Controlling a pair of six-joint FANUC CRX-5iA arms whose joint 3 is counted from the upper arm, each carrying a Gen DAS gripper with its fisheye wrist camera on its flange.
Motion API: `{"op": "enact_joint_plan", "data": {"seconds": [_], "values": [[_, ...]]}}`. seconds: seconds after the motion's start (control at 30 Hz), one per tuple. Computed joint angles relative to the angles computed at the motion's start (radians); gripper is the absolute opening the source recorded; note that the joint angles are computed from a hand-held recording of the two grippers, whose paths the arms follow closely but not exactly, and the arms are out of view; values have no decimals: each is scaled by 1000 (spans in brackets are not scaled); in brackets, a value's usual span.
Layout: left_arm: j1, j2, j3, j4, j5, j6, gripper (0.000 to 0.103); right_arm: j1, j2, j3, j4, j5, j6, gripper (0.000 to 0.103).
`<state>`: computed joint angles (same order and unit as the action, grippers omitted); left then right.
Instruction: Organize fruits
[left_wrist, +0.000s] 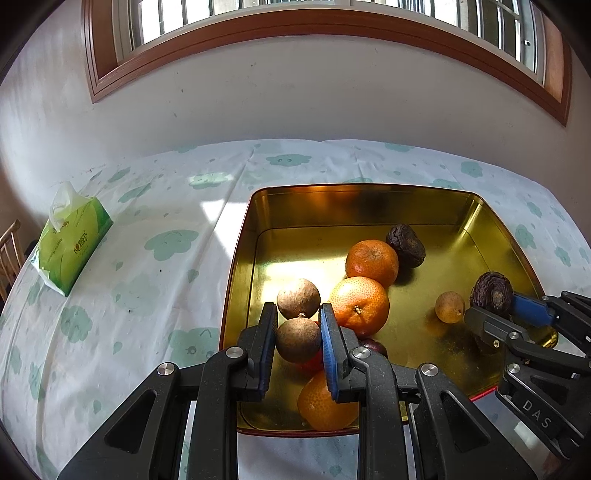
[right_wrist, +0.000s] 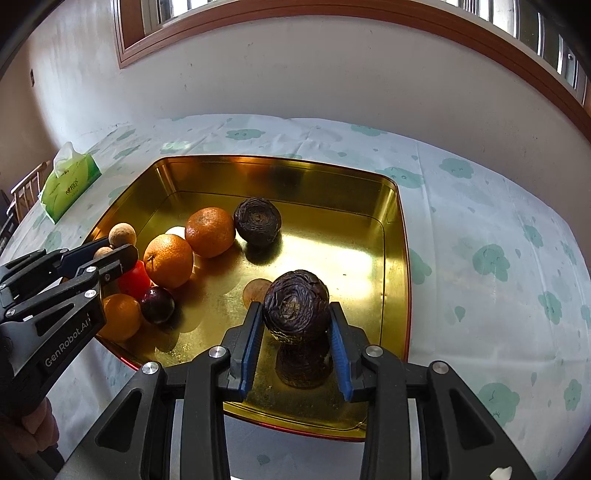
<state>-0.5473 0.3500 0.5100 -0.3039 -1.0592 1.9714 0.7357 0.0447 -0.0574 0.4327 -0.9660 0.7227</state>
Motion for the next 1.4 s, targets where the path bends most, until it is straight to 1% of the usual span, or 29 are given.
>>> {"op": "enact_joint_plan", "data": {"seconds": [0.2,0.37,0.53,0.7,0.9,0.97,1.03,1.13,1.4], "values": [[-9,8,19,-23,-22,1,25,4,-4,-5,5,2,-15,35],[-12,7,23,-23,-31,0,25,8,-6,-3,3,-1,-10,39],[-11,-2,15,-10,-34,-7,26,19,-17,-12,23,-4,-29,53],[-21,-28,-5,-26,-30,6,40,40,-38,-29,57,-12,-55,61],[-35,-81,-45,-45,-26,19,41,77,-80,-60,97,-27,-103,62],[-41,-100,-58,-55,-32,34,41,95,-99,-76,117,-36,-131,64],[-46,-121,-77,-64,-39,51,41,115,-122,-101,141,-39,-165,68],[-54,-155,-111,-70,-46,73,42,149,-147,-126,169,-58,-199,68],[-80,-238,-213,-75,-49,110,42,232,-206,-187,193,-87,-289,68]]}}
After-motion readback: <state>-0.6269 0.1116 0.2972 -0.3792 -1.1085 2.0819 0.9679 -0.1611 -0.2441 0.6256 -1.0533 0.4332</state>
